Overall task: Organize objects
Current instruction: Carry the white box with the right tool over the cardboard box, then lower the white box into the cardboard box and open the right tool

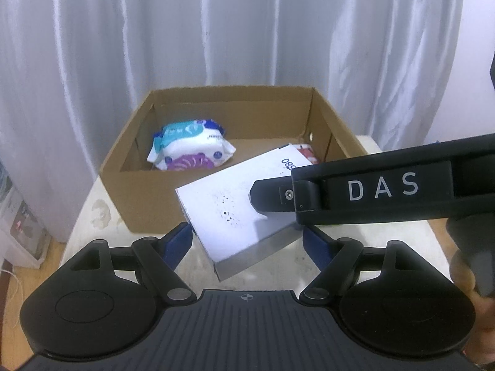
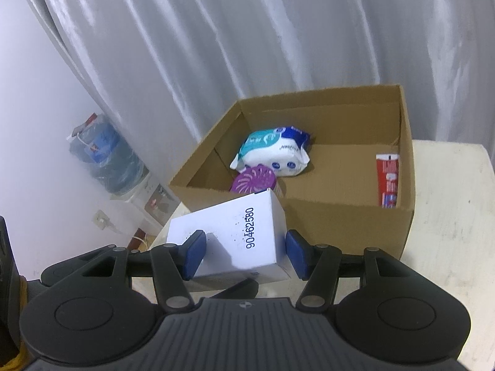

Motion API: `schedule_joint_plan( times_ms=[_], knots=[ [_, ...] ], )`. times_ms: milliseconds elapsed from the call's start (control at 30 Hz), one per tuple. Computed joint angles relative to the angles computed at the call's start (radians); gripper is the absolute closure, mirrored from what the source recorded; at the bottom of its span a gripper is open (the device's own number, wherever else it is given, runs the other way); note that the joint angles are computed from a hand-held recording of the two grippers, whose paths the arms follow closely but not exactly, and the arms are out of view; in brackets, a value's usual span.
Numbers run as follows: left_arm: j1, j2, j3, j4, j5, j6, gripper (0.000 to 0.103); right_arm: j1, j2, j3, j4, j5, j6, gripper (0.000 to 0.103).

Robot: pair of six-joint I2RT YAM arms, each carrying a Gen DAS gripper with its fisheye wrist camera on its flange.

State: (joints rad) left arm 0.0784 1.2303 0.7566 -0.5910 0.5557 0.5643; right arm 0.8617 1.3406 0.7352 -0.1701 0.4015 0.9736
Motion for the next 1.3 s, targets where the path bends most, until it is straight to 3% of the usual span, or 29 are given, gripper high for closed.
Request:
schedule_joint_plan(
  times_ms=[267, 600, 900, 1033, 1300],
  knots=[
    [-0.096, 0.098, 0.077, 0.076, -0.007, -0.085, 0.025, -0.114, -0.011, 0.014, 0.013, -0.032, -0.08, 0.042],
    [-0.258, 0.336, 0.233, 0.198, -0.078, -0.237, 0.025, -0.413, 0.095, 0.084, 0.065, -0.278, -0.29, 0.042],
    [-0.317, 0.555, 0.382, 0.137, -0.143, -0.27, 0.024, -0.548, 0.319, 0.213, 0.036, -0.445, -0.397, 0.043],
    [-0.324, 0.565, 0.369, 0.158, -0.17, -0.255, 0.013, -0.549, 0.343, 0.226, 0.036, -0.428, -0.402, 0.043],
    [-0.278, 0.439, 0.275, 0.18, -0.117, -0.238, 0.009, -0.543, 0.177, 0.124, 0.052, -0.371, -0.346, 0.039]
  ],
)
